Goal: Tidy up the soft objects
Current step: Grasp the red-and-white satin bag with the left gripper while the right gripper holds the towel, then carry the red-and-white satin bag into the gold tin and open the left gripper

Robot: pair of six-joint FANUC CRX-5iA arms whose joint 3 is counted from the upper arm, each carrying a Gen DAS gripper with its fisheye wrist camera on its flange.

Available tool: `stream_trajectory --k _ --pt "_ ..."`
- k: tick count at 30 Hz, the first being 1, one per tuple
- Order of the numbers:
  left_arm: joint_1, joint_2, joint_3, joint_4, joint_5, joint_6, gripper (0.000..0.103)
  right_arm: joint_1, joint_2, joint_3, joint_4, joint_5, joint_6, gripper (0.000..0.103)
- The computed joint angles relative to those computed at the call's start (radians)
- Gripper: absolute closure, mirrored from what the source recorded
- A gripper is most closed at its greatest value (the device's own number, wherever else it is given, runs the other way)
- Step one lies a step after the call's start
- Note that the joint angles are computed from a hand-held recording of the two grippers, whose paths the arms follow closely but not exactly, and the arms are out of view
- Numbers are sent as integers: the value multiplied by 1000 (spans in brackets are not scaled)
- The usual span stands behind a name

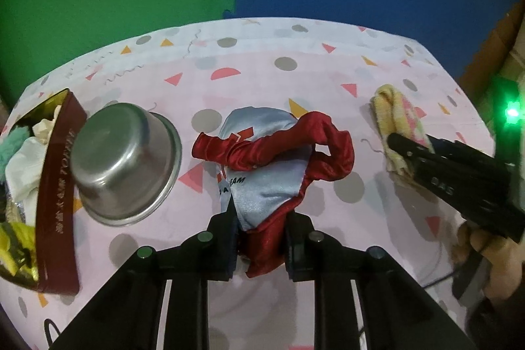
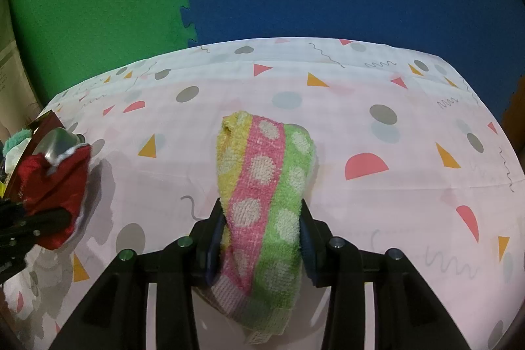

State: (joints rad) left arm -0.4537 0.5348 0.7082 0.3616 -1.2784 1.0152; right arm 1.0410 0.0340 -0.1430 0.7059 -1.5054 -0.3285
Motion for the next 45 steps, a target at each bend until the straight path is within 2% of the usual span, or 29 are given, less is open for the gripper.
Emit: stream_trajectory --k 14,21,34,45 --pt "43 -108 -117 65 50 -41 84 -1 1 2 -1 -1 0 61" --pt "63 -124 -124 62 51 -43 84 0 3 4 -2 -4 2 61" --pt "114 -119 -60 37 48 20 84 0 0 0 0 3 -5 61" --pt "170 -33 109 -20 27 92 84 4 0 1 -1 -2 -10 61"
